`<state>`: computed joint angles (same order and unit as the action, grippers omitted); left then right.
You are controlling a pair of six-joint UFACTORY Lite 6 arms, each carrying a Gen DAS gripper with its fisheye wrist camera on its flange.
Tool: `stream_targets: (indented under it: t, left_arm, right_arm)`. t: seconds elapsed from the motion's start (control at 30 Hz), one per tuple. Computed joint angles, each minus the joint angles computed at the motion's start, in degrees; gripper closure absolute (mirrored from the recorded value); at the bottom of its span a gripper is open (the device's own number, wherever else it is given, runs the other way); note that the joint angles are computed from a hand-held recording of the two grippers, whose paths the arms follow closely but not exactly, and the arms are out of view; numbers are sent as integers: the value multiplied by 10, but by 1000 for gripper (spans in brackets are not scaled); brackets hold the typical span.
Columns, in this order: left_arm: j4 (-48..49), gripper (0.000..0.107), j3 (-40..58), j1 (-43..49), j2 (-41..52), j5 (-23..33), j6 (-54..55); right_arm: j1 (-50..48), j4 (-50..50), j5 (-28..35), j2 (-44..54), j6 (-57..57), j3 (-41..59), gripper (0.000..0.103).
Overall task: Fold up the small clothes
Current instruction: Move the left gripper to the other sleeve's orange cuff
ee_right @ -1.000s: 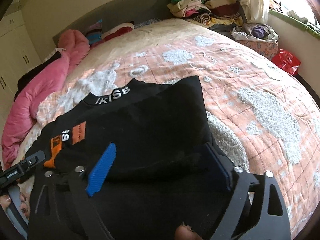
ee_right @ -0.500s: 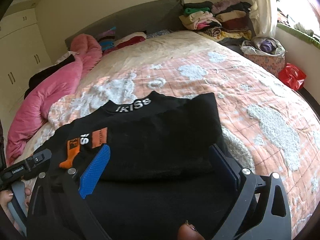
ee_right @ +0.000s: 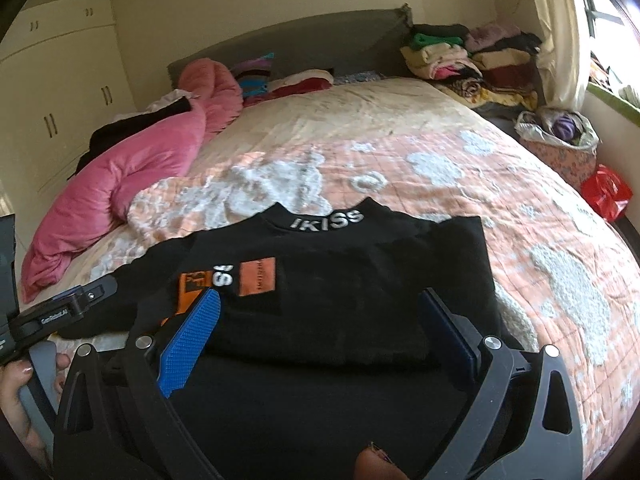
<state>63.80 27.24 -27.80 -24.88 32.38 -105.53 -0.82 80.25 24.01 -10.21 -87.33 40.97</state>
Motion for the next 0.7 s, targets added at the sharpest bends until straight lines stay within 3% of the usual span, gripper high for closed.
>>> stream_targets:
  t: [0.7]
  left_arm:
    - [-63, 13, -77, 111, -147, 44, 57]
  right_arm:
    - [167, -36, -67, -19, 61, 33, 5]
